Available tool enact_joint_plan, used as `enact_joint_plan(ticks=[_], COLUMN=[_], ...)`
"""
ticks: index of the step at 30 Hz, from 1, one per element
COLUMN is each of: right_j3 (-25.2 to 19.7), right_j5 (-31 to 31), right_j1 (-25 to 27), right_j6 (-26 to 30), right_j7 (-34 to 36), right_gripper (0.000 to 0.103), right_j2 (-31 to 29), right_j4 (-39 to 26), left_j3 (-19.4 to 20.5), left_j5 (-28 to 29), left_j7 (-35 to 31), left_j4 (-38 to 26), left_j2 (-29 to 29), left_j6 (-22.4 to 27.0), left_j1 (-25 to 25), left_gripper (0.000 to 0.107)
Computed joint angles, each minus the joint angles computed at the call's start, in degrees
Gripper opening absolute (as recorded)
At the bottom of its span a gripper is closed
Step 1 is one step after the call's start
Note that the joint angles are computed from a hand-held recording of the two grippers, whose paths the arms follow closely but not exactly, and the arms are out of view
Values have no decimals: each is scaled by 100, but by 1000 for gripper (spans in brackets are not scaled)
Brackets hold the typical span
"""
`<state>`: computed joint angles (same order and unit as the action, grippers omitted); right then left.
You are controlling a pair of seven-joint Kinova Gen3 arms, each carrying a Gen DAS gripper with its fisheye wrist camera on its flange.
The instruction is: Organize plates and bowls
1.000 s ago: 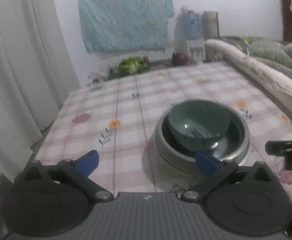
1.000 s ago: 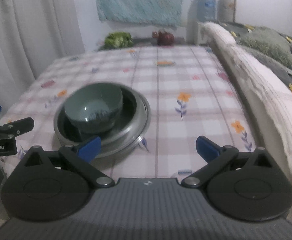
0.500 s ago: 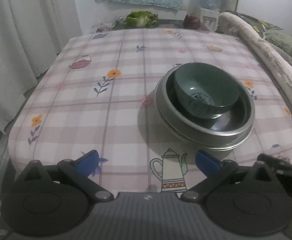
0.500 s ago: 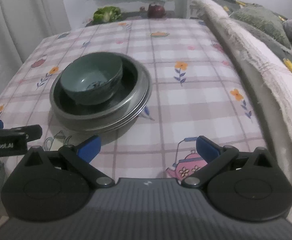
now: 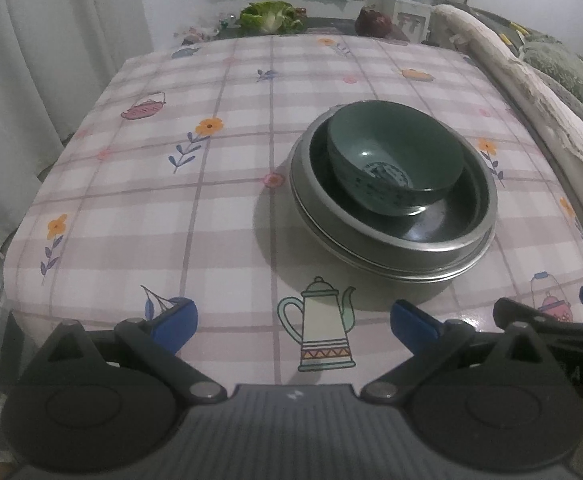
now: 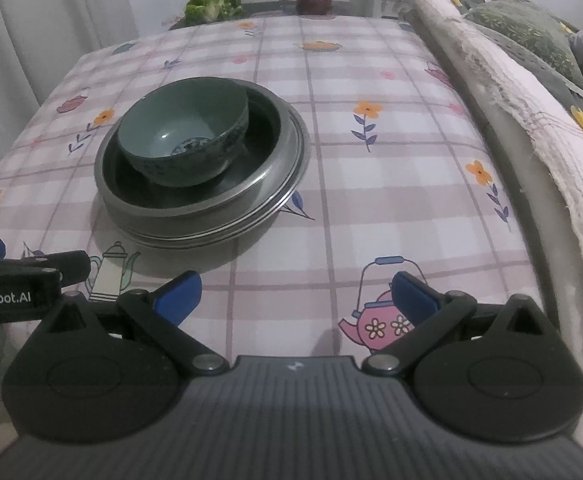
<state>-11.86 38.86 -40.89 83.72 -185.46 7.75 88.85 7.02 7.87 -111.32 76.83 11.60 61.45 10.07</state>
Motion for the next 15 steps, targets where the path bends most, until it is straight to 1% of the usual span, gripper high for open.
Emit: enact_joint_plan(ticks=[11,15], right_j3=[46,68], right_j5=[-147,-174], right_j1=[104,117], right_j6=[-52,-36], right_j7=[130,215], right_gripper=[102,102], right_j2=[24,73], right_j4=[-22,-85], left_j3=[-7,-16], left_j5=[-231,-219], left_j7=[80,89], left_j4=[9,-44], left_j2=[29,73], left_j6=[-61,-29], left_j1=[115,84], left_gripper=[103,103])
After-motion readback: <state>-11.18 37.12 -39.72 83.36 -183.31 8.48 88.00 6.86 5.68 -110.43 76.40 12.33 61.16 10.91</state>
